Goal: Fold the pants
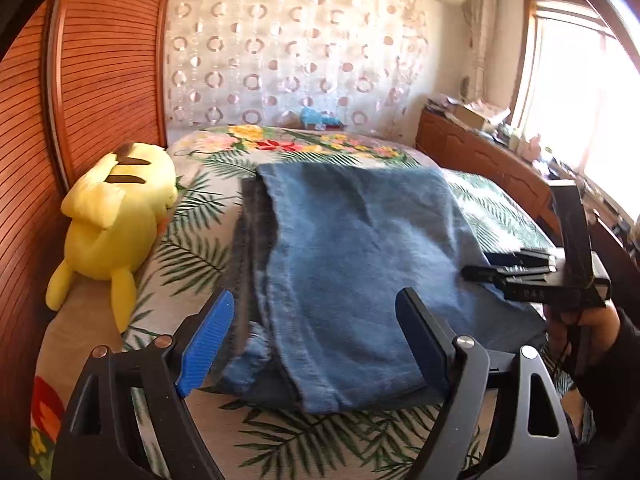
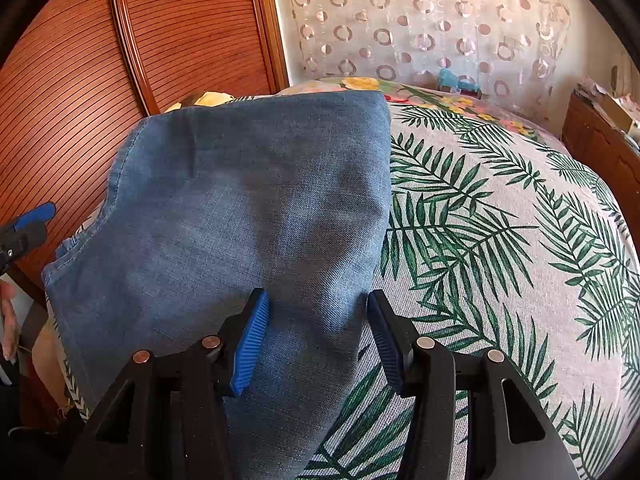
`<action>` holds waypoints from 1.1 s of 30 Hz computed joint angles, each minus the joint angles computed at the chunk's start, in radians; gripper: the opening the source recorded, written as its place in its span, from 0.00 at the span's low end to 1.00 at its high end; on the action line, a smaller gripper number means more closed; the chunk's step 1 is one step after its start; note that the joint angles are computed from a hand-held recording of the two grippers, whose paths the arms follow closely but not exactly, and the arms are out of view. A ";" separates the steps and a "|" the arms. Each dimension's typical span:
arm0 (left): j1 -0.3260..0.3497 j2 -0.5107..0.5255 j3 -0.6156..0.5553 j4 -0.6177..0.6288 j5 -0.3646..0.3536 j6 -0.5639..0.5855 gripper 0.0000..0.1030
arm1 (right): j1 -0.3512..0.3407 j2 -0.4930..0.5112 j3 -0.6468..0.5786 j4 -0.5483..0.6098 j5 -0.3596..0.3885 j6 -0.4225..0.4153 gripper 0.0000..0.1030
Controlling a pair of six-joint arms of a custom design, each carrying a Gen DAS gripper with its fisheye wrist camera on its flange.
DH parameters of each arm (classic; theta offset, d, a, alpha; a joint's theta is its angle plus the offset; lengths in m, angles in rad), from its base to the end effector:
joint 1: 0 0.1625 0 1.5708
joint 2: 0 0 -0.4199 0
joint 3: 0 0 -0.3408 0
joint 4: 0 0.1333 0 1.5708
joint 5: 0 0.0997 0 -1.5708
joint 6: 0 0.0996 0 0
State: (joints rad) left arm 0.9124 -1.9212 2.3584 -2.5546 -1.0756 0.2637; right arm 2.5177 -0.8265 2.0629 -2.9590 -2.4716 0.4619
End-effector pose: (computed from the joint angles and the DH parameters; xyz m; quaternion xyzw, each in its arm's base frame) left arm -0.0378 -0.3441 0.3895 0.3561 0.8655 -0.3029 0.1801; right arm 0.4415 -0.2497 0.1034 0.1835 -0.8793 0.3331 0.2866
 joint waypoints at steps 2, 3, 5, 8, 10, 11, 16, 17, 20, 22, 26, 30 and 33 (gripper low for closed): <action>-0.019 0.000 0.017 -0.001 0.005 0.003 0.81 | 0.000 0.002 0.000 -0.002 0.000 0.000 0.51; -0.024 0.001 0.023 -0.001 0.003 0.003 0.81 | 0.000 0.001 0.000 -0.001 -0.001 0.000 0.51; -0.033 0.007 0.031 0.005 -0.003 -0.005 0.81 | 0.000 0.000 0.002 -0.003 0.000 -0.001 0.51; -0.046 0.014 0.043 0.012 -0.007 -0.012 0.81 | 0.001 0.001 0.000 0.001 -0.001 0.001 0.51; -0.057 0.014 0.052 0.018 -0.007 -0.015 0.81 | 0.002 0.000 0.000 0.001 0.000 0.001 0.51; -0.060 0.015 0.056 0.020 -0.007 -0.015 0.81 | 0.000 -0.001 0.002 -0.002 0.001 -0.001 0.52; -0.071 0.015 0.074 0.018 -0.001 -0.025 0.81 | 0.006 0.000 0.004 -0.004 -0.002 0.003 0.52; -0.069 0.017 0.074 0.018 -0.003 -0.025 0.81 | 0.007 -0.002 0.007 -0.012 0.001 0.001 0.52; -0.068 0.018 0.081 0.014 -0.005 -0.027 0.81 | 0.024 -0.012 0.012 0.007 -0.009 0.033 0.52; -0.065 0.019 0.084 0.015 -0.009 -0.027 0.81 | 0.041 -0.021 0.018 0.015 -0.003 0.043 0.52; -0.065 0.022 0.095 0.007 -0.006 -0.026 0.81 | 0.078 -0.039 0.028 0.070 -0.015 0.088 0.52; -0.060 0.024 0.102 0.006 -0.005 -0.024 0.81 | 0.091 -0.058 0.048 0.110 0.008 0.158 0.52; -0.054 0.028 0.106 -0.002 -0.003 -0.014 0.81 | 0.102 -0.065 0.067 0.108 0.024 0.193 0.52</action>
State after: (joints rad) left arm 0.8585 -1.8931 2.4642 -2.5571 -1.0789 0.2499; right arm 2.6200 -0.8913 2.1300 -2.8510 -2.4472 0.6546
